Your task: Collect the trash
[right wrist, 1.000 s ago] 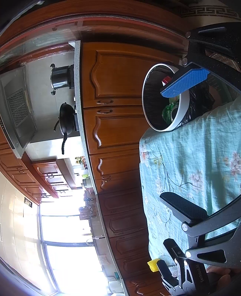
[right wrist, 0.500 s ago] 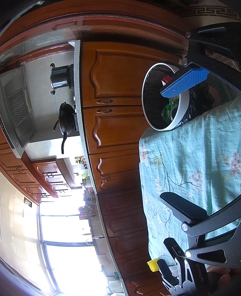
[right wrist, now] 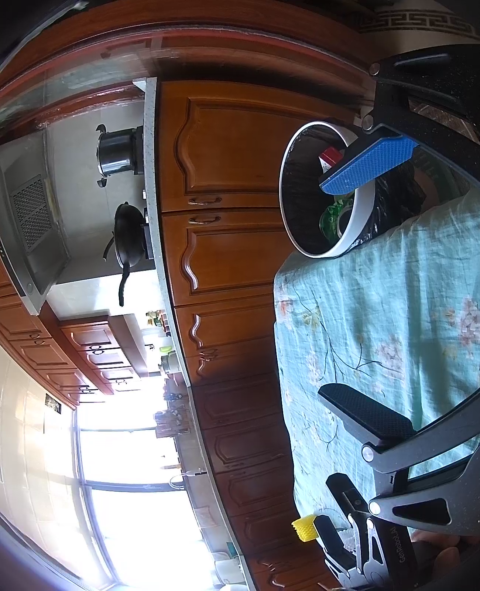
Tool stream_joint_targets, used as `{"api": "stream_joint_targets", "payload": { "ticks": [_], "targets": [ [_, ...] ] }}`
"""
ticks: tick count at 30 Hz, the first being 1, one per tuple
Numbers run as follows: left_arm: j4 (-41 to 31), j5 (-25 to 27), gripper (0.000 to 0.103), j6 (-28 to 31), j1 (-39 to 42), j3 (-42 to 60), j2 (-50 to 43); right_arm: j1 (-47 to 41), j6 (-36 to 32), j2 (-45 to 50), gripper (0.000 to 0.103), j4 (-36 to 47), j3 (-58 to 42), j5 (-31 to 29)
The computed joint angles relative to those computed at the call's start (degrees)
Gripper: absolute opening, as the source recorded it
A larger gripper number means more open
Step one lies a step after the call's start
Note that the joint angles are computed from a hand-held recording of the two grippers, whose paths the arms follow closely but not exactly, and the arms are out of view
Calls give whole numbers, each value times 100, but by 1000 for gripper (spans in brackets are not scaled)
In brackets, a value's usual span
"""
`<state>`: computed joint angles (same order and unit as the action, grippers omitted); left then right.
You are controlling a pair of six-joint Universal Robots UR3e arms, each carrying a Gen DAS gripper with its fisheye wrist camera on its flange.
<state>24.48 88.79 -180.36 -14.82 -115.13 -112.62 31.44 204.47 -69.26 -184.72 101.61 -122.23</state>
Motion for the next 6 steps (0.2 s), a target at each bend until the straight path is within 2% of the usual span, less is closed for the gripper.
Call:
{"api": "stream_joint_targets", "payload": {
  "ticks": [6],
  "targets": [
    [-61,-122,102,20,79,16,18,-37,3,3,103,2,3,47]
  ]
}}
